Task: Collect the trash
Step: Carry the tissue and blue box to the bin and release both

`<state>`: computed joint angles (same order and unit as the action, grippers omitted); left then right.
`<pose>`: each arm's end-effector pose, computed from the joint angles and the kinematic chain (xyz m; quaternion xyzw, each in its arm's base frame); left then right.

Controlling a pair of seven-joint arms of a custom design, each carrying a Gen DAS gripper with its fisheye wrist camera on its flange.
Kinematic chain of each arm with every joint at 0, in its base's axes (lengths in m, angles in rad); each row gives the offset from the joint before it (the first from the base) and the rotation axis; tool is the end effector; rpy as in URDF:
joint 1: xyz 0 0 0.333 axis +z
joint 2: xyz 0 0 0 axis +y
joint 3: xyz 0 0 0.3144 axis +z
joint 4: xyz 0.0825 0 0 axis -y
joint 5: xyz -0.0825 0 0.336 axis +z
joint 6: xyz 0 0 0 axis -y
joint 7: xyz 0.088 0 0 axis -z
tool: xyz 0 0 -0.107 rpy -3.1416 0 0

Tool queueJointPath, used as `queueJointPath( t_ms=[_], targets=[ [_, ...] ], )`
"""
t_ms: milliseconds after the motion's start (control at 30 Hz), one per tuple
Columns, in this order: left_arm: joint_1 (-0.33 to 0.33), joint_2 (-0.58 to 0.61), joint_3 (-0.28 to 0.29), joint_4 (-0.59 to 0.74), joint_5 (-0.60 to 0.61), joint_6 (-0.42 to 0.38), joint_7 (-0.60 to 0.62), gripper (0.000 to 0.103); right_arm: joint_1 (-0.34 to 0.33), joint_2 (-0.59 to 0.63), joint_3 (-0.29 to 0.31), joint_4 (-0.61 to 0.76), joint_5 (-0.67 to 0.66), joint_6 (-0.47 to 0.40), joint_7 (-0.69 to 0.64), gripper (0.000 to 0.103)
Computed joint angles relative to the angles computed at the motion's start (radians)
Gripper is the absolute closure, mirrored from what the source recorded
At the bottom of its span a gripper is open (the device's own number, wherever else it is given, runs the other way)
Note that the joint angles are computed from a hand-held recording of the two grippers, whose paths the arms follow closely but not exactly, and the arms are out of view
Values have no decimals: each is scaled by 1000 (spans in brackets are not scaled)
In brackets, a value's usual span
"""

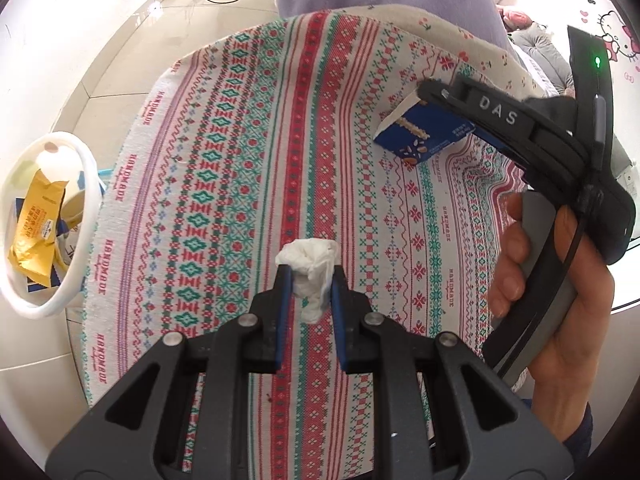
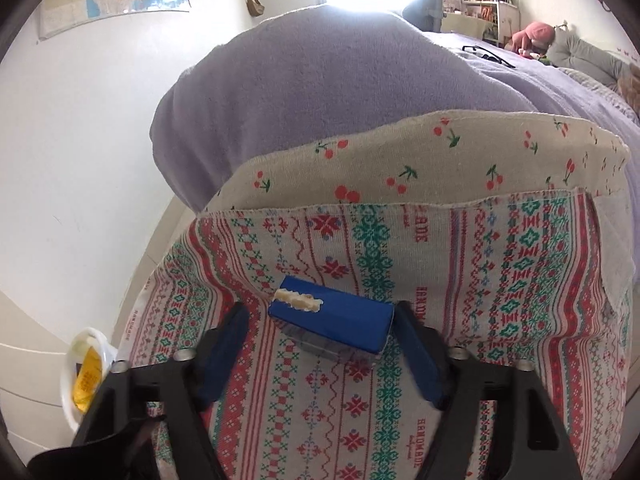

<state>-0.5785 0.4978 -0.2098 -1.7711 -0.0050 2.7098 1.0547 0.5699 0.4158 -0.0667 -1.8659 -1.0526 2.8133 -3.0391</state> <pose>0.4776 -0.4526 0.3638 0.6085 -0.7600 0.2277 0.0172 0.5247 0.3422 0.3636 -0.5781 0.7287 -0.2122 0.2996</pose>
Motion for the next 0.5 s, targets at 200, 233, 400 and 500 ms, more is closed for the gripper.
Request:
queueJointPath(
  t_ms=[200, 233, 400, 500],
  targets=[
    [40, -49, -18, -66, -42, 52, 12, 82, -10, -39, -14, -43, -28, 59, 45, 40],
    [49, -61, -21, -79, -54, 61, 16, 82, -13, -47, -13, -51, -36, 70, 51, 40],
    [86, -130, -10, -180, -100, 146, 12, 82, -13, -63, 0, -56, -78, 115, 72, 40],
    [124, -178, -2, -257, -135, 197, 0, 82, -3, -52, 10, -35, -93, 138, 62, 40]
  ],
)
